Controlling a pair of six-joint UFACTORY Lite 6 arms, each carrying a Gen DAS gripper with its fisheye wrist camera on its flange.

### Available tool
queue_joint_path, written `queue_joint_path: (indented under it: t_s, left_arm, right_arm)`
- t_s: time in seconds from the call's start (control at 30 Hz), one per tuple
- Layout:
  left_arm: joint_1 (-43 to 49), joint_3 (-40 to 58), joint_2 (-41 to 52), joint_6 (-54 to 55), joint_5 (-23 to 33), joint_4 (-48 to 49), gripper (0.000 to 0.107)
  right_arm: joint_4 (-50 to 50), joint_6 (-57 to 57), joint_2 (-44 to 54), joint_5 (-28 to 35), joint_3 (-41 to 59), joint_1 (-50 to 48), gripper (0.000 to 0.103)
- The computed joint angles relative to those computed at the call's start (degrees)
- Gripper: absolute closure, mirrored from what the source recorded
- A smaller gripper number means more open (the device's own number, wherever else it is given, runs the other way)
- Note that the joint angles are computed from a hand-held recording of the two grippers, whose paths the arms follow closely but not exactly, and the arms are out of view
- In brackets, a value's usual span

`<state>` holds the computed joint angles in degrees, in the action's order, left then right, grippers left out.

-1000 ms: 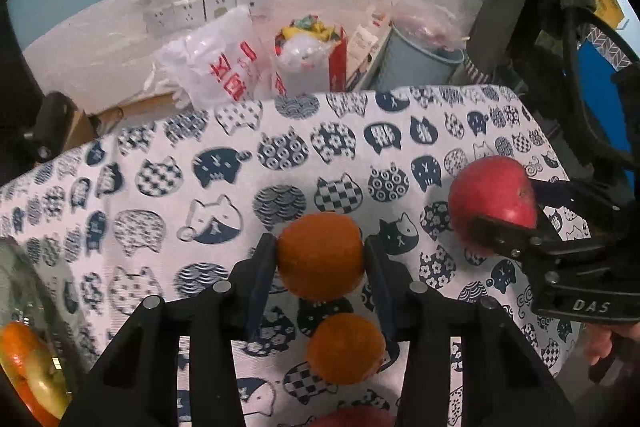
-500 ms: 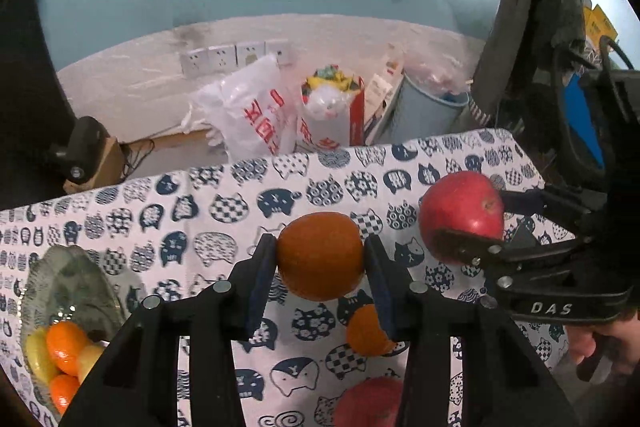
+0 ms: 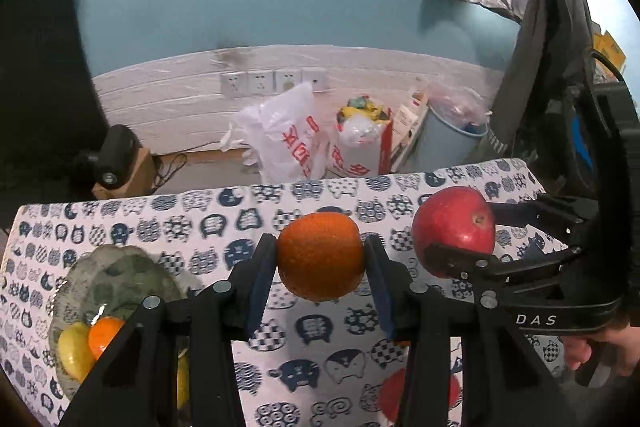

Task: Organize fruits
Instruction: 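Carry the red apple and the tangerine over the green plate with both grippers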

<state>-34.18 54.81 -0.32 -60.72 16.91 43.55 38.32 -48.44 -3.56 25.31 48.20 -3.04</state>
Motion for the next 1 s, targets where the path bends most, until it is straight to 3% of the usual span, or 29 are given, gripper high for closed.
queue_joint_path:
  t_s: [0.3, 0.5, 0.87, 1.0]
  left_arm:
    - [8.25, -9.29, -11.20, 9.24, -0.78, -7.72, 0.061]
    - [16.36, -15.16, -18.56, 23.32, -1.39, -19.52, 0.061]
    - [38.56, -23.38, -27.60, 70.55, 0.38, -59.89, 0.062]
    - [45.96, -24.89, -27.70, 84.24, 1.75, -70.59, 0.062]
  right_arm:
    - [-6.52, 11.40, 1.82, -2.40, 3.20, 11.00, 0.029]
    - [-11.29, 19.78, 4.65, -3.54, 6.73, 18.73, 0.029]
    - [-20.56, 34.14, 12.42, -4.29, 15.26, 30.17, 0.029]
    - [-23.24, 38.15, 15.99, -4.06, 18.98, 33.47, 0.029]
